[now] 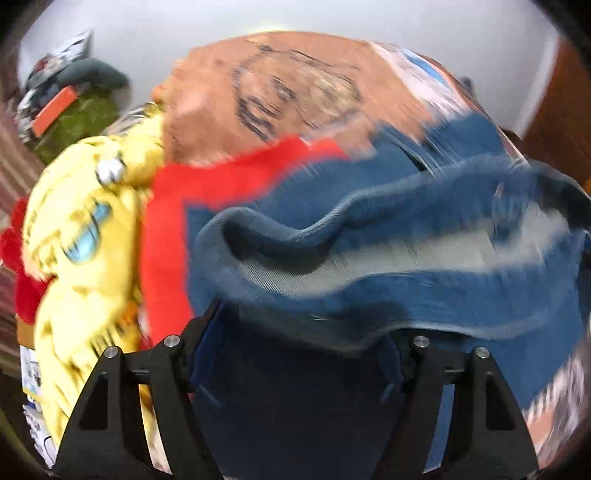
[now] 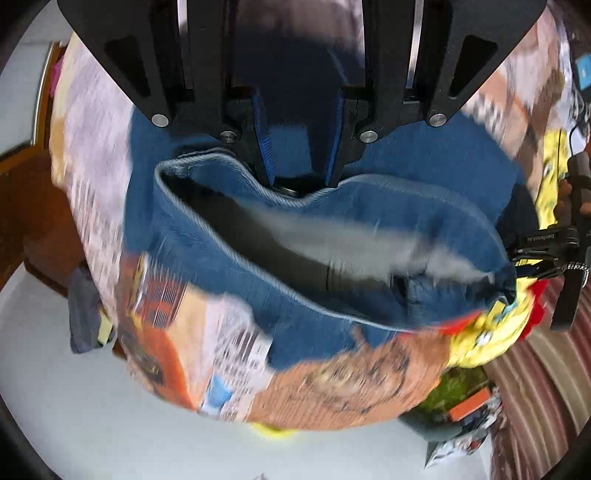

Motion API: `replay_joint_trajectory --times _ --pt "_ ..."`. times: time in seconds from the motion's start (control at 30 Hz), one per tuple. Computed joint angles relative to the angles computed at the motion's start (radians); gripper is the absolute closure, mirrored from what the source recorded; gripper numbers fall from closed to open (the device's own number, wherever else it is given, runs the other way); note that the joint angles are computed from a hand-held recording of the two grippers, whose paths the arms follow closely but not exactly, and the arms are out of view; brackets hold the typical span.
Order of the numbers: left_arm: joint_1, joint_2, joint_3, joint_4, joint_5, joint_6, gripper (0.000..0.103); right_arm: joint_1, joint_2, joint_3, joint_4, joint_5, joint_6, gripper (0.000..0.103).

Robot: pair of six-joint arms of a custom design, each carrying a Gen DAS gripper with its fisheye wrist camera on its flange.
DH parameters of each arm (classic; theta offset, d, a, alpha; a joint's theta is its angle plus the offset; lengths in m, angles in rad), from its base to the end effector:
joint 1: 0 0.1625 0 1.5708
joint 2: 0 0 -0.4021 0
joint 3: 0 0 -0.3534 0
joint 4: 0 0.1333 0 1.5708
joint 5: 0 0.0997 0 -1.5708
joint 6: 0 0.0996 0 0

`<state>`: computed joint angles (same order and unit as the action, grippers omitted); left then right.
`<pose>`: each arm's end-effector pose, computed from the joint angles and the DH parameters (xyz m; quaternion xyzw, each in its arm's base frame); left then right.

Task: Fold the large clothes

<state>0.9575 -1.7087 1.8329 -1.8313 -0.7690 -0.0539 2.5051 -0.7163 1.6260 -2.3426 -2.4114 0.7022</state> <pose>-0.0648 -0.4480 0.4619 0.2280 0.8902 -0.1867 0.3473 0.5256 -0.3150 0.0681 0.1334 -0.9014 0.2541 0.3241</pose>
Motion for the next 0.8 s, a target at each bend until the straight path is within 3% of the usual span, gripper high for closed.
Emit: replay_joint_trajectory --times 0.07,0.17,0.23,0.33,0.43,0.57,0.7,0.8 --pt "0.02 0.048 -0.068 -0.042 -0.014 0.0 0.031 -0.011 -0.001 -0.022 -0.028 -0.049 0.004 0.078" --pt "0.027 0.084 -0.133 -0.142 -0.006 0.021 0.031 -0.003 -0.001 -0.066 0.027 -0.195 0.05 0.078" --pt "0.023 0.088 -0.159 -0.192 0.013 0.036 0.031 0.002 -0.01 -0.066 0.027 -0.229 0.054 0.07" --pt "0.032 0.083 -0.184 -0.205 0.03 0.057 0.031 0.012 -0.034 -0.04 0.031 -0.24 0.063 0.06" --pt "0.056 0.066 -0.187 -0.162 0.036 0.058 0.031 0.008 -0.048 -0.023 0.084 -0.222 0.087 0.059" --pt "0.104 0.032 -0.162 -0.049 -0.025 0.018 0.031 -0.011 -0.057 -0.002 0.189 -0.168 0.137 0.059" --pt "0.113 -0.021 -0.086 0.005 -0.073 0.017 0.031 -0.021 -0.047 0.009 0.215 -0.112 0.179 0.059" --pt "0.079 -0.085 0.017 0.009 -0.064 0.027 0.031 0.015 0.015 -0.042 0.287 -0.156 0.19 0.059"
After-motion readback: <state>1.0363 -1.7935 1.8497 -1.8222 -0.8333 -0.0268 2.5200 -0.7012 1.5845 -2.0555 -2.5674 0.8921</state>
